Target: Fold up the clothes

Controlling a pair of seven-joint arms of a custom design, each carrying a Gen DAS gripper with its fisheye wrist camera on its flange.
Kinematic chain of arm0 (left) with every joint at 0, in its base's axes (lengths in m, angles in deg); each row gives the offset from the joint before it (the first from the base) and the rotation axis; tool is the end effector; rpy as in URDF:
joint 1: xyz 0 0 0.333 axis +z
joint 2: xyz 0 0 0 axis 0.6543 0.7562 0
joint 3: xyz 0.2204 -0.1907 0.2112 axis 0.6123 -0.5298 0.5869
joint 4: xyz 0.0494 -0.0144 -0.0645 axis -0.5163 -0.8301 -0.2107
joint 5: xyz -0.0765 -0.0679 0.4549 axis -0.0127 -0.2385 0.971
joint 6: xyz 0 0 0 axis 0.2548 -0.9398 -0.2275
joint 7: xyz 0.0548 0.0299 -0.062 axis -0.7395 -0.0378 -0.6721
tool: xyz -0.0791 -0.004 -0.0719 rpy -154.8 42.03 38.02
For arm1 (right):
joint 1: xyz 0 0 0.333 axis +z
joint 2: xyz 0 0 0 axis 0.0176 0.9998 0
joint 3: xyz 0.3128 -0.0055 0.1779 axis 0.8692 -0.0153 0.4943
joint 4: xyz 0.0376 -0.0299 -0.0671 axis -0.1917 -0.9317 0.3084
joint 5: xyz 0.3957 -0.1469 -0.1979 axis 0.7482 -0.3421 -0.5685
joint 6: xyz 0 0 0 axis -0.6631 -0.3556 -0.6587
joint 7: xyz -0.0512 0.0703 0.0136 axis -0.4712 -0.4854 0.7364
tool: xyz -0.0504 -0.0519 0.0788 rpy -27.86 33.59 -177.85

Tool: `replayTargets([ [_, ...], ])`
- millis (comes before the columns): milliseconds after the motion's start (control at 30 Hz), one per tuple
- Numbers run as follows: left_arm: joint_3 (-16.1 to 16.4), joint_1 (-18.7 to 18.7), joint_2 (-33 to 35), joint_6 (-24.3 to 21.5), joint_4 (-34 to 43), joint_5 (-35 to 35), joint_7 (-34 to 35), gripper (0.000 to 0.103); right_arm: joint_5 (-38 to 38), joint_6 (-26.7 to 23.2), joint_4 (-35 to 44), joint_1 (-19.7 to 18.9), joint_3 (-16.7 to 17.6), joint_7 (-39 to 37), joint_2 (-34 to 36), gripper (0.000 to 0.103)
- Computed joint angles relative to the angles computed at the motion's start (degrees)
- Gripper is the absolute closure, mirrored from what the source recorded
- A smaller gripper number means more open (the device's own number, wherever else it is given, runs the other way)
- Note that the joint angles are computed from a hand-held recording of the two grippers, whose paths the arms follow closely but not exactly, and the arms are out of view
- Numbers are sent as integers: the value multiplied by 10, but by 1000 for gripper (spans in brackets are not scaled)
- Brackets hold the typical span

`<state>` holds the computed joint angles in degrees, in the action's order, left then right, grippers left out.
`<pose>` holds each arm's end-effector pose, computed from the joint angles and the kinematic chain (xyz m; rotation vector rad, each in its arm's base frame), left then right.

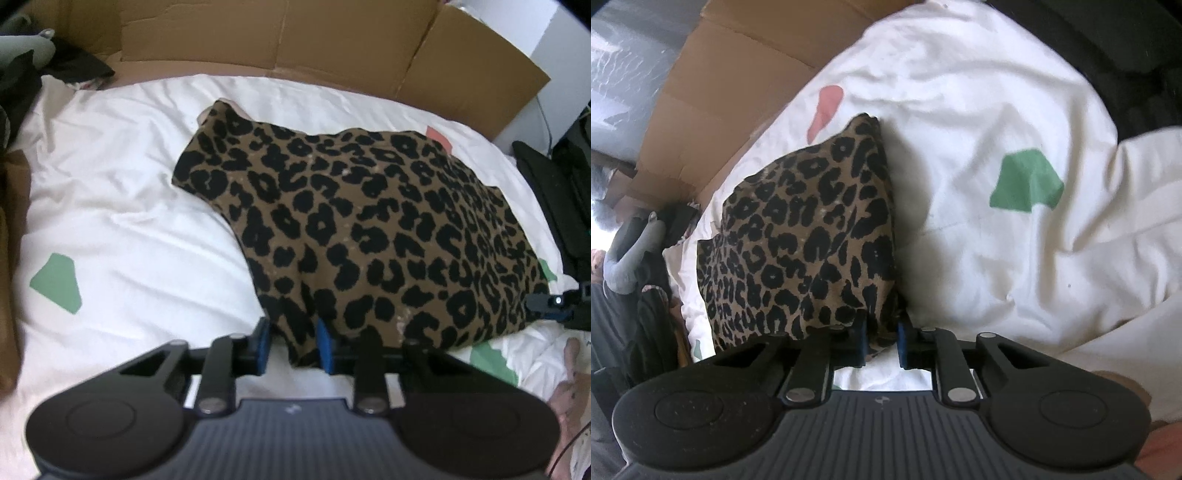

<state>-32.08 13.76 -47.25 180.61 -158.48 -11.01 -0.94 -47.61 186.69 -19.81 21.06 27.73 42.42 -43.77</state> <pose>0.4988 -0.4556 0.4508 -2.4419 1.2849 -0.5417 0.6937 0.3482 0.5736 -1.6259 1.8843 0.3146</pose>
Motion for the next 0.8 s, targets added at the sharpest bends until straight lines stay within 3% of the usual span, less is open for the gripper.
replayTargets([
  [133,-2,-4,10,-25,21,-8,10,91,-15,1,7,4,-2,3,1,91],
  [633,0,-14,37,-27,63,-48,25,94,-69,34,43,8,-14,17,16,93],
  [800,2,-14,44,-27,74,-65,37,99,-93,43,73,10,-21,27,34,103],
])
